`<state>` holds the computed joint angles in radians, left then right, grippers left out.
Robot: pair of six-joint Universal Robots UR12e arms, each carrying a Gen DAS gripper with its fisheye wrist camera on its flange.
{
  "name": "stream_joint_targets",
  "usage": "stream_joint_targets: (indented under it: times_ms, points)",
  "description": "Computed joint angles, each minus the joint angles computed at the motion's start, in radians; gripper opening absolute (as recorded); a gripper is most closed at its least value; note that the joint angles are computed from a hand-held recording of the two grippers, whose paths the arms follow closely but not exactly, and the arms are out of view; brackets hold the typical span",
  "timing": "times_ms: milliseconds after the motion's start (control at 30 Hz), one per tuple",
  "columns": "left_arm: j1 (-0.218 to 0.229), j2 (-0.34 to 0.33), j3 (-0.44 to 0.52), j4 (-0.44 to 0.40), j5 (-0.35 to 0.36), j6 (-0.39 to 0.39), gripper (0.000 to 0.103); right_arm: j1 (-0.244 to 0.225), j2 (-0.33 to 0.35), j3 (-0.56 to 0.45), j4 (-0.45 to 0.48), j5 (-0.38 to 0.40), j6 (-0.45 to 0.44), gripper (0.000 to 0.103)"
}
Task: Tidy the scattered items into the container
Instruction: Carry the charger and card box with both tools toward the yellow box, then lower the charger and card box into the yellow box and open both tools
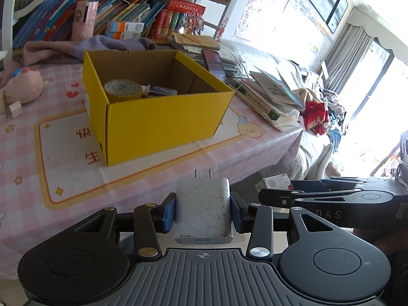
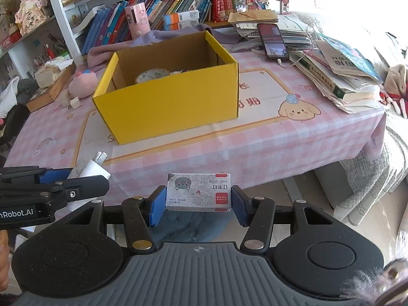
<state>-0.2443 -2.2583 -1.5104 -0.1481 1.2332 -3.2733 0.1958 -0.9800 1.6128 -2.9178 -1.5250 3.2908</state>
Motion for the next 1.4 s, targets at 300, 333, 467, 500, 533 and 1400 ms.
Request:
stream_joint_targets:
  times_ms: [300, 333, 467, 500, 533, 1400]
  points:
    - [-0.008, -0.038, 0.084, -0.003, 0.066, 0.019, 0.042, -0.021, 0.050, -0.080, 0.005, 0.054, -0.054, 0.052]
    - [-0.008, -0.044, 0.098, -0.001, 0.072, 0.023, 0.042, -0.024, 0.056, -0.093, 0.003, 0.059, -0.060, 0.052]
    - [-0.012, -0.072, 0.158, 0.002, 0.105, 0.042, 0.042, -0.037, 0.084, -0.150, -0.009, 0.089, -0.094, 0.052]
    - [-0.012, -0.079, 0.175, 0.001, 0.115, 0.039, 0.042, -0.041, 0.092, -0.167, -0.012, 0.099, -0.105, 0.052]
    - [-0.012, -0.086, 0.189, 0.000, 0.124, 0.035, 0.042, -0.045, 0.102, -0.187, -0.016, 0.112, -0.117, 0.052]
    - [-0.028, -0.368, 0.775, -0.602, 0.358, 0.292, 0.042, -0.076, 0.498, -0.946, 0.588, 0.352, -0.977, 0.052]
